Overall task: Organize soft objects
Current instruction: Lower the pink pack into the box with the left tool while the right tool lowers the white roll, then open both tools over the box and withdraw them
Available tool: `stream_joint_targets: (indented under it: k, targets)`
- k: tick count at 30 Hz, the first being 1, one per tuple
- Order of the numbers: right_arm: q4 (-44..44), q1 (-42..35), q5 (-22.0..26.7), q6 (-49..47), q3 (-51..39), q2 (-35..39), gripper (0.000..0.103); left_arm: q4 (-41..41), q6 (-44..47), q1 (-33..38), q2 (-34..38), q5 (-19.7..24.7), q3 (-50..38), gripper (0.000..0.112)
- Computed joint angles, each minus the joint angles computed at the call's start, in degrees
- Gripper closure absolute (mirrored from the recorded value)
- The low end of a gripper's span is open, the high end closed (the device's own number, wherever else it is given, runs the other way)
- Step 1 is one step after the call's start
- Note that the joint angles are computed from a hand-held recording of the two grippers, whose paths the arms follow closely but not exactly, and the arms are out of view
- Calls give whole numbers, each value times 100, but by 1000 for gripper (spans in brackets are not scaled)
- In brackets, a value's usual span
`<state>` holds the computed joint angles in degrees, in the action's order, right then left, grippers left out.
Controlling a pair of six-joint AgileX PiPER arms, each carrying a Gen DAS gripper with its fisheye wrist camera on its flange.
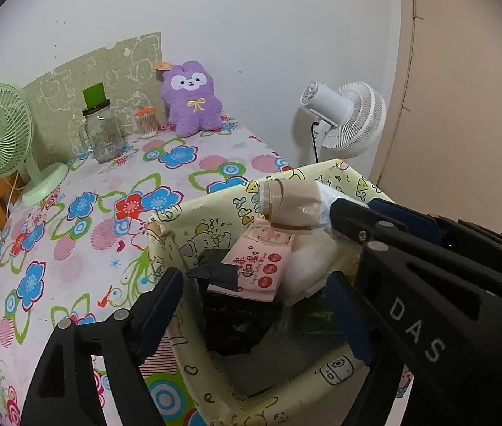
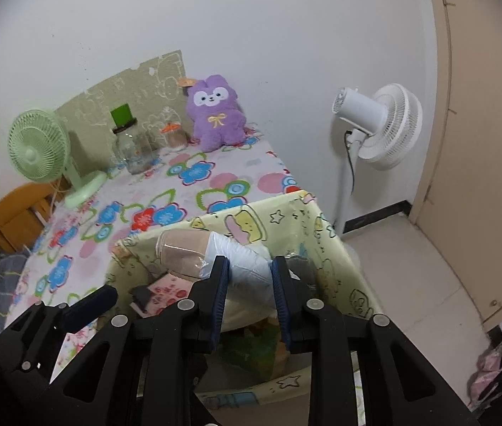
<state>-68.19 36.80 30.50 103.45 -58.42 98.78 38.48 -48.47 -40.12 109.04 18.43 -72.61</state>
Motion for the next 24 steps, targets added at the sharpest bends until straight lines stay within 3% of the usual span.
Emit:
stream_joint_targets:
  k: [5, 10, 16, 24]
  targets:
    - [176, 89, 8, -301, -125, 56, 71, 615, -615, -30, -178, 59, 173, 23]
    - [117, 228, 13, -308, -138, 55, 41, 765, -823, 37, -331, 57, 334, 21]
    - [116, 463, 278, -353, -243, 74, 26, 1109, -1174, 85, -550, 46, 573, 17]
    - [74, 865, 754, -354, -454, 97, 16, 1528, -1616, 186, -950, 68, 945, 12]
